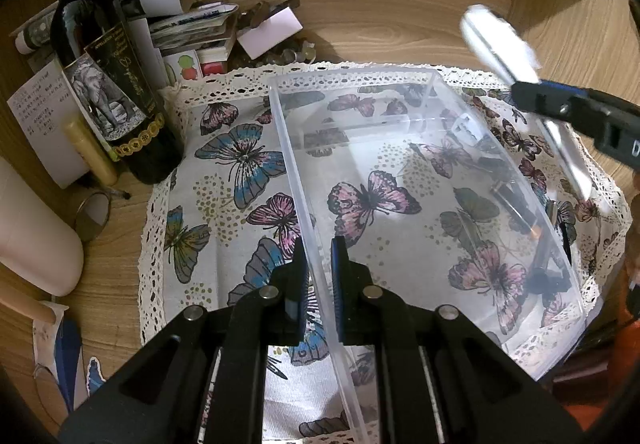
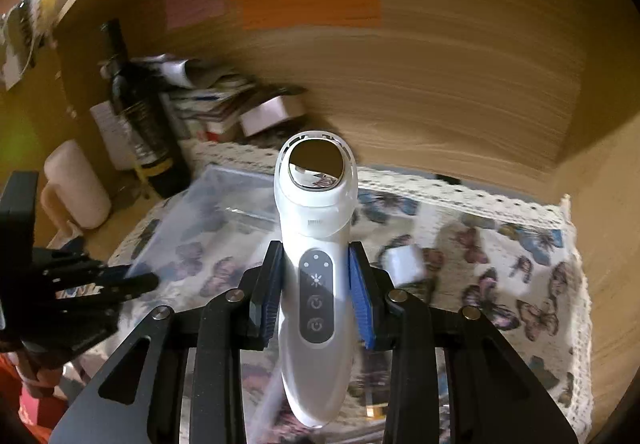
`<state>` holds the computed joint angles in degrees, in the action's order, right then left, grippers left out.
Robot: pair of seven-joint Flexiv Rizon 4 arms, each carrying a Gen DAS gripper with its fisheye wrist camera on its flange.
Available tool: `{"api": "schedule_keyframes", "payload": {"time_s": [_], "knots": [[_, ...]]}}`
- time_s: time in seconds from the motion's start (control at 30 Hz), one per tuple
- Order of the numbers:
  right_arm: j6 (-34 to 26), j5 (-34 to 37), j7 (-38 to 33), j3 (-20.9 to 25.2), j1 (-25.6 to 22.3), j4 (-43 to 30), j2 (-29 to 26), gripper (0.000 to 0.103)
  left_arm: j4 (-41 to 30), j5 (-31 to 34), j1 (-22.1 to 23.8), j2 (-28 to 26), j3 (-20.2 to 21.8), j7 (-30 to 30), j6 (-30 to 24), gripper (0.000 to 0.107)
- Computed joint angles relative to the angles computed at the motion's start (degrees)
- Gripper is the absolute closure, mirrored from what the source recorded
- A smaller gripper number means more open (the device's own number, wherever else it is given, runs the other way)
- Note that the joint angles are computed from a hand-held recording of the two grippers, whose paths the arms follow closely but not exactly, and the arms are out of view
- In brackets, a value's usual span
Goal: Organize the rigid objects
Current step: 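Carry the white massager wand into the clear box with the right gripper and release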
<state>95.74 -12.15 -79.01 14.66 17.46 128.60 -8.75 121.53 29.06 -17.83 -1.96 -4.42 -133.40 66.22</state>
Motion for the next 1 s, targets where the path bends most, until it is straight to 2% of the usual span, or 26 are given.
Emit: {"api": "schedule_keyframes", "payload": {"time_s": [0.03, 0.1, 0.17, 0.23, 0.27, 0.47, 0.6, 0.73, 0.83, 0.93, 1.0], "knots": [[-0.83, 1.35, -1.24, 2.28, -1.53, -0.4, 0.05, 0.074, -0.06, 0.38, -0.02, -0.03, 0.0, -0.25, 0.07, 0.096], [-1.8, 1.2, -1.33, 2.18, -0.51, -0.92, -0.6, 0.074, -0.05, 0.76, -0.06, -0.01, 0.0, -0.56, 0.26, 0.096], [-2.57, -0.69, 0.1, -0.18, 2.18, -0.72, -0.74, 0.074, 0.37, 0.14, 0.05, 0.11, 0.08, -0.13, 0.9, 0.096], [-2.22, -7.69, 5.37, -6.95, 7.73, 0.41, -0.88, 0.074, 0.64, -0.57, 0.19, 0.09, 0.1, 0.54, 1.42, 0.096], [-2.32, -9.5, 6.62, -8.79, 9.22, 0.58, -1.01, 0.074, 0.69, -0.73, 0.22, 0.08, 0.1, 0.71, 1.54, 0.096], [-8.47, -9.86, 5.64, -4.88, 6.9, -3.21, -4.05, 0.074, 0.67, -0.74, 0.16, -0.13, 0.09, 0.82, 1.93, 0.095], [-14.78, -4.56, 0.58, 0.1, 3.99, -6.92, -5.92, 0.074, 0.82, -1.07, 0.12, -0.34, 0.23, 0.89, 2.59, 0.095], [-17.87, -2.1, -1.7, 0.75, 4.08, -8.43, -6.34, 0.073, 0.91, -1.3, 0.09, -0.3, 0.31, 0.94, 2.68, 0.095], [-15.19, -3.32, -0.75, -1.29, 5.39, -7.02, -5.36, 0.073, 0.84, -1.66, 0.06, -0.29, 0.25, 1.26, 2.34, 0.095], [-13.84, -1.1, -2.6, 0.07, 4.0, -6.58, -4.14, 0.073, 0.74, -1.69, 0.06, -0.25, 0.25, 1.3, 2.01, 0.095], [-12.19, -1.55, -2.09, -0.83, 4.22, -5.47, -3.0, 0.073, 0.7, -1.6, 0.06, -0.26, 0.26, 1.08, 1.9, 0.095]]}}
